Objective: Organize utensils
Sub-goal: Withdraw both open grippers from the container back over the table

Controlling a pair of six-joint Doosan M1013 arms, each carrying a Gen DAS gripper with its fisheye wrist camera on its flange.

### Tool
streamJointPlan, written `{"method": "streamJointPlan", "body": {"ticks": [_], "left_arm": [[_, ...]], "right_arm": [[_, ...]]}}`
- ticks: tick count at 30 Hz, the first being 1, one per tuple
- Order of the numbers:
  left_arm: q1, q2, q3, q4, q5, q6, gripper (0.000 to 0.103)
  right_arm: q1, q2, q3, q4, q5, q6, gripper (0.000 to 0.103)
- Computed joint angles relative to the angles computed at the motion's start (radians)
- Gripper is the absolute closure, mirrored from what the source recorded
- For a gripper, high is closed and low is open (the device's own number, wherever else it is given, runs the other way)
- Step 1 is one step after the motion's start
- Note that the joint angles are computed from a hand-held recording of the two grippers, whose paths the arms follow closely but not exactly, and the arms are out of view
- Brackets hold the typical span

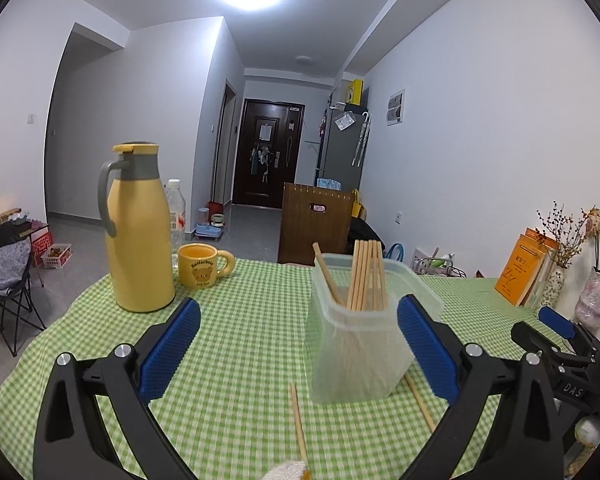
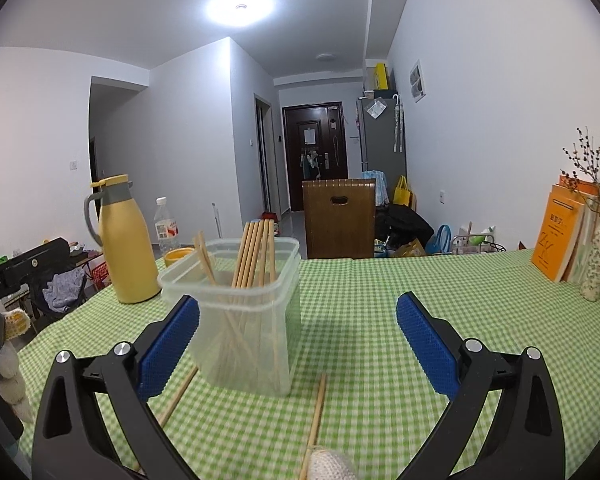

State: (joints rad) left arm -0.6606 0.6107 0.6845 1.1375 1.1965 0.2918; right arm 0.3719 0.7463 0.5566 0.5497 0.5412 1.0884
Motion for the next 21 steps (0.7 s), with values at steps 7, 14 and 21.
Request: {"method": "streamJointPlan", "body": {"ticks": [7,14,21], "left_arm": [[-0.018,-0.079,0.182,0.030,-0.022,-0.136,0.007],[-0.024,-0.111,0.292,0.018,-0.035,-0.196,0.007],[-0.022,-0.108,0.344,0.030,-0.068,-0.245,0.007]], "right_arm": [[-0.006,-0.080,0.185,0.098,-0.063,-0.122,0.008],[-0.005,-0.112,0.283,0.036,-0.078,-0.080,0.008],[0.002,-0.122,0.325,-0.063,-0.075,-0.013,0.008]]}}
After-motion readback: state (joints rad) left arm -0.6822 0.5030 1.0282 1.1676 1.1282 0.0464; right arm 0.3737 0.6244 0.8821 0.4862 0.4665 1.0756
